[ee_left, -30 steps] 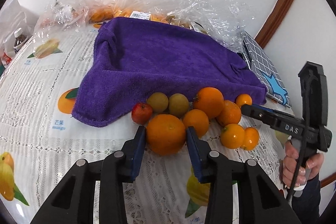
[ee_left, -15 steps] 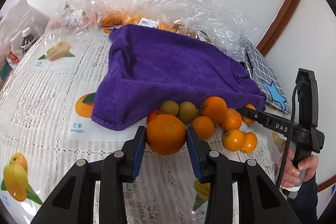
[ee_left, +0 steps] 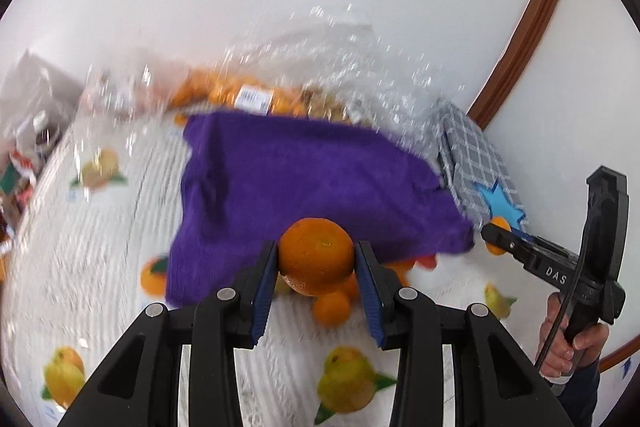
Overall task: Organize fruits
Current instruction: 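Lift both held oranges and carry them over the purple towel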
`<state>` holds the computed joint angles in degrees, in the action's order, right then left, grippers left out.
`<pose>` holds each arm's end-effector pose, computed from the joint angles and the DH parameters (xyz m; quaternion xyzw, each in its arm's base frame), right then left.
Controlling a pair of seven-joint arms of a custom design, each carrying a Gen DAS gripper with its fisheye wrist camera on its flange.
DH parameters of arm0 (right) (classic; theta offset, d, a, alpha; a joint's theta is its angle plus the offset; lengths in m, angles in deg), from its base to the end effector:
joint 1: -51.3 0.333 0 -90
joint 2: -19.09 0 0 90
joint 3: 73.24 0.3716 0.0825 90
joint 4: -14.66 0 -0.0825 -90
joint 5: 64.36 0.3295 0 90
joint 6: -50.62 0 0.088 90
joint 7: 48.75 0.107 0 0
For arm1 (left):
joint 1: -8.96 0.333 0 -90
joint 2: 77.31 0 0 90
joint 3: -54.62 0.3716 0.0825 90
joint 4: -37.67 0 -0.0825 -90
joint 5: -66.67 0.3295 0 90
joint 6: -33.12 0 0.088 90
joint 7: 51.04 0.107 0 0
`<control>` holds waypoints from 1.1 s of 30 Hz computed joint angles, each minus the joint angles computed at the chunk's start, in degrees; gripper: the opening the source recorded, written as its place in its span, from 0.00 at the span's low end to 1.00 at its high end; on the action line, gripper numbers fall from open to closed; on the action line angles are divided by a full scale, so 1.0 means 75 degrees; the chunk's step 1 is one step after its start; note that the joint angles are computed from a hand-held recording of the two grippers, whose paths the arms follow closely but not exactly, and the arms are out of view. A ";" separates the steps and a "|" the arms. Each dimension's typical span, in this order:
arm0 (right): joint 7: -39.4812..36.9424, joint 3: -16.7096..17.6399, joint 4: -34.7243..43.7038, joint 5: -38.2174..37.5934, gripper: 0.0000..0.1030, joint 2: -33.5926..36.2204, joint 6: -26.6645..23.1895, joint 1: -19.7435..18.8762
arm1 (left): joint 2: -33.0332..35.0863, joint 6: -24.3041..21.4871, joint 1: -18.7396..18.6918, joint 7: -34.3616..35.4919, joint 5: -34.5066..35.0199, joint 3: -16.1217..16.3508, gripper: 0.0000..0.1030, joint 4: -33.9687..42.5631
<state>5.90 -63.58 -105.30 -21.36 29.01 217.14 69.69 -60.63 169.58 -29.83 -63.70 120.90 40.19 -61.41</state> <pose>0.5293 0.2284 0.4912 -0.7832 0.5104 -0.0811 0.3456 0.4054 -0.4938 0.5356 -0.7449 0.5486 -0.3281 0.1910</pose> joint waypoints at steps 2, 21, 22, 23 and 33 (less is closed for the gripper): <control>0.0051 -0.0038 0.0159 -0.0039 0.34 -0.0052 0.0009 -0.0014 | 0.0000 0.0038 0.0053 0.0212 0.0047 0.0034 0.36 0.0240; 0.1382 -0.0116 0.2492 -0.1559 0.34 0.0796 -0.0136 0.0084 | 0.0898 0.0142 0.0198 0.2013 -0.0482 0.0652 0.36 0.2417; 0.1441 -0.0135 0.2607 -0.1653 0.34 0.0886 -0.0160 0.0114 | 0.0940 0.0170 0.0208 0.1961 -0.0514 0.0694 0.36 0.2438; 0.1507 -0.0150 0.2693 -0.1730 0.34 0.0960 -0.0185 0.0137 | 0.0981 0.0221 0.0232 0.1909 -0.0556 0.0727 0.36 0.2441; 0.1958 -0.0145 0.3587 -0.2212 0.34 0.1987 -0.0603 0.0236 | 0.1566 0.0327 0.0464 0.2413 -0.1281 0.0869 0.36 0.2665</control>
<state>20.59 -64.66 -78.40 -37.95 43.91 212.62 71.46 -48.88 172.03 -26.35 -45.60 111.29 46.71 -41.43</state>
